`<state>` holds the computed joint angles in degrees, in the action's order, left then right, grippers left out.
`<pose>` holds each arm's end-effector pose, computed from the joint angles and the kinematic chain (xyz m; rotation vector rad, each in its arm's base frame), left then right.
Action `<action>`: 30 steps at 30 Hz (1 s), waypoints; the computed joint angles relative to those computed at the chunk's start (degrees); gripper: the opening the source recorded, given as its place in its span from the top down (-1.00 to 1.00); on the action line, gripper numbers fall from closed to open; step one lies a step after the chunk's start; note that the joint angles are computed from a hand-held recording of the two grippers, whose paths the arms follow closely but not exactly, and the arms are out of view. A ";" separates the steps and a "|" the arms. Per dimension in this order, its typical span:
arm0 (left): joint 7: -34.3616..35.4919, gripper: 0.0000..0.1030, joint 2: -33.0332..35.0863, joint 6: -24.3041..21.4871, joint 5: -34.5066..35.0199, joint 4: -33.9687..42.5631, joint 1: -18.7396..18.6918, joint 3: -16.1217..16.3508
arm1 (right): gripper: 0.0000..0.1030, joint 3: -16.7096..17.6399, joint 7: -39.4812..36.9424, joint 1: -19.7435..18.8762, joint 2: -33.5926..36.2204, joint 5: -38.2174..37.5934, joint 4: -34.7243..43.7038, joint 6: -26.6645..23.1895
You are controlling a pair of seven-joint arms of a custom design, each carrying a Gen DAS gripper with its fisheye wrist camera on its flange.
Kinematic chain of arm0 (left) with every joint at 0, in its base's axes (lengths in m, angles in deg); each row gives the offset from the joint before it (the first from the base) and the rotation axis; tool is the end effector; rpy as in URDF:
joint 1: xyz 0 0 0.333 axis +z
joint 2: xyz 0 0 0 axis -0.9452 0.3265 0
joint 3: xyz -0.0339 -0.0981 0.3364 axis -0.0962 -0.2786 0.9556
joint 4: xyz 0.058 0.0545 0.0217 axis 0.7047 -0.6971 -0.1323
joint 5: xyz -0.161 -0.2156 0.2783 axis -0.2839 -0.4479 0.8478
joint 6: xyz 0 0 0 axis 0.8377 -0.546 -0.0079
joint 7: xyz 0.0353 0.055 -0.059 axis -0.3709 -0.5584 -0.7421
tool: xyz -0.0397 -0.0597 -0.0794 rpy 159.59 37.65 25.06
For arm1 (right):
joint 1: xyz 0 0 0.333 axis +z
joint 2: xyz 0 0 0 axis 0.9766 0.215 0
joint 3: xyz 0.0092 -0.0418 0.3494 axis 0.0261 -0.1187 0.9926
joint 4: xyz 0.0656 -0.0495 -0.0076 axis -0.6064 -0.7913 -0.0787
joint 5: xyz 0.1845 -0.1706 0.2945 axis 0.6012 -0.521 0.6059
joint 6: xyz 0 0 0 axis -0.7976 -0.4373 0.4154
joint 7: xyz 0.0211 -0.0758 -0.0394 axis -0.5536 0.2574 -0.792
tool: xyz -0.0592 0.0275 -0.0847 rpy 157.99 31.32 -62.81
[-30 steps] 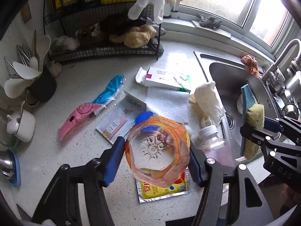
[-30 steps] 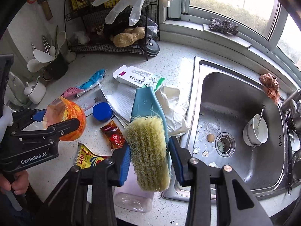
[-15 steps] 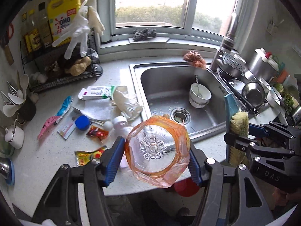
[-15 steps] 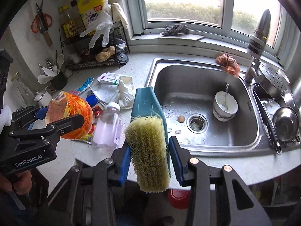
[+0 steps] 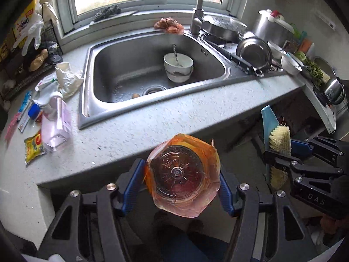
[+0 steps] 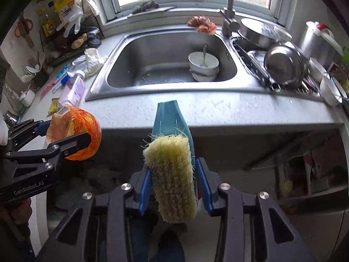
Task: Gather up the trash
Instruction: 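Carry the bag and brush down to the red bin with both tools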
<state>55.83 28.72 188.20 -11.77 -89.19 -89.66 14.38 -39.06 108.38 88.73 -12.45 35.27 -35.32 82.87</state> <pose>0.5667 -0.3153 0.7285 -1.6119 2.3563 -0.6840 0.5115 0.1107 0.7956 -2.0584 1.8770 -0.3903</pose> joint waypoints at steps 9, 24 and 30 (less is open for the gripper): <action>0.16 -0.18 2.42 11.84 -3.10 -16.38 -1.12 -0.96 | 0.28 -1.75 0.78 -1.54 -4.22 2.34 -22.23 10.09; 6.81 -0.18 21.56 25.77 -5.28 -19.64 -5.14 0.31 | 0.28 -3.31 3.70 -4.18 2.30 7.55 -47.87 38.49; 10.27 -0.19 23.82 27.21 -4.73 -19.72 -4.88 0.44 | 0.28 -2.95 2.67 -5.26 5.39 8.83 -49.87 41.80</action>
<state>66.10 52.53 215.41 -16.51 -108.91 -94.54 14.81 -42.02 111.05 83.48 -7.06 44.10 -85.20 124.67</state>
